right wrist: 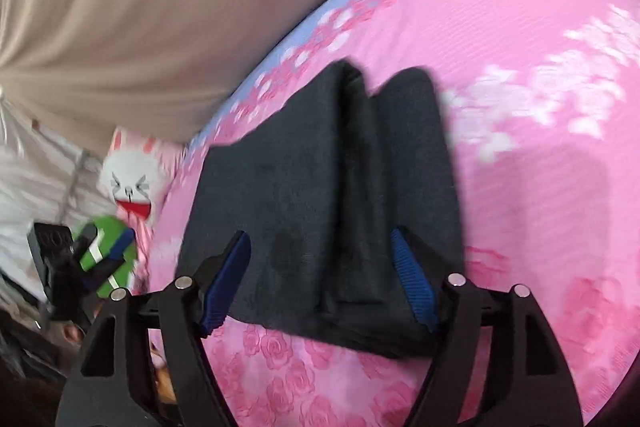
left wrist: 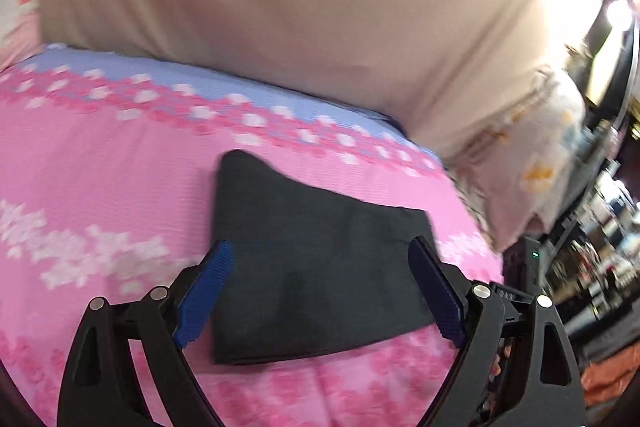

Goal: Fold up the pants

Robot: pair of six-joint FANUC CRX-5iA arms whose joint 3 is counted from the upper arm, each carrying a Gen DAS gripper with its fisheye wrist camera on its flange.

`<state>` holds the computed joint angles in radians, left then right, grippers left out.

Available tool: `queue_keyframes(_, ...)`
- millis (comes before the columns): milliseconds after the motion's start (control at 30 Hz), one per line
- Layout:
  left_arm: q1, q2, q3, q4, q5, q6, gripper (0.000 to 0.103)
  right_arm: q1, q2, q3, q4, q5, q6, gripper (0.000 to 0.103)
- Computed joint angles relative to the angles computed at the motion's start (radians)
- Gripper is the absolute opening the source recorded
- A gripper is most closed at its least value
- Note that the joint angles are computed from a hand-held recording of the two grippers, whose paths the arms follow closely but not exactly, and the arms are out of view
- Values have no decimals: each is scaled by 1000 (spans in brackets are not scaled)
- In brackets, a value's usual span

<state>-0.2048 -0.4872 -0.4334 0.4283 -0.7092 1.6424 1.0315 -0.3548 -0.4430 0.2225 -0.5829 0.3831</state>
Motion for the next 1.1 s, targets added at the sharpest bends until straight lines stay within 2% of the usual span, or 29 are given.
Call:
queue_keyframes(33, 17, -10, -9, 0, -6, 7, 87, 28, 30, 27, 79, -59, -24, 36)
queue_keyframes(67, 26, -14, -11, -8, -10, 18, 87, 37, 27, 33, 105, -66, -30, 19)
queue_keyframes(100, 38, -19, -7, -27, -19, 41, 87, 43, 13, 31, 129, -45, -42, 18)
queue_keyframes(200, 54, -36, -10, -32, -29, 48, 87, 82, -52, -1, 299, -42, -172, 17)
queue_keyframes(267, 51, -33, -12, -38, -29, 51, 88, 110, -82, -22, 387, -121, -233, 17)
queue_keyframes(300, 48, -24, -19, -35, -24, 55, 88, 111, -79, -25, 383, -175, -235, 17)
queue_keyframes(367, 53, 17, -57, 53, -21, 10, 89, 80, -68, -31, 266, -219, -190, 23)
queue_keyframes(400, 50, 38, -70, 91, -23, -6, 89, 66, -61, -48, 240, -230, -222, 29)
queue_keyframes(467, 38, 93, -76, 124, -31, -6, 89, 76, -103, -109, 304, -170, -341, 38)
queue_keyframes(500, 28, 110, -78, 118, -20, 12, 89, 90, -108, -111, 339, -185, -372, 42)
queue_keyframes(567, 20, 136, -90, 158, -8, -2, 89, 121, -109, -116, 446, -239, -456, 75)
queue_keyframes(633, 16, 145, -143, 286, 31, -84, 89, 113, -89, -94, 436, -276, -426, 79)
queue_keyframes(667, 7, 141, -158, 303, 71, -98, 82, 96, -69, -75, 392, -268, -375, 79)
queue_keyframes(700, 3, 154, -152, 305, 68, -108, 69, 78, -65, -69, 343, -249, -338, 78)
queue_keyframes(733, 7, 170, -138, 288, 50, -99, 38, 53, -47, -70, 295, -193, -313, 64)
queue_keyframes(767, 9, 176, -145, 314, 49, -118, 18, 44, -42, -74, 299, -163, -307, 55)
queue_keyframes(800, 17, 173, -171, 392, 48, -166, 17, 37, -37, -58, 251, -136, -273, 41)
queue_keyframes(867, 35, 146, -180, 413, 44, -194, 9, 58, -54, -53, 281, -130, -307, 31)
queue_keyframes(967, 86, 72, -162, 414, -18, -220, 7, 122, -86, -29, 341, -121, -322, 29)
queue_keyframes(1000, 117, 38, -144, 381, -62, -203, 7, 148, -86, -17, 353, -135, -320, 28)
queue_keyframes(1033, 150, 9, -111, 304, -115, -159, 7, 176, -82, -10, 362, -149, -325, 28)
queue_keyframes(1100, 210, -39, -84, 201, -205, -103, 8, 197, -71, -10, 310, -141, -302, 30)
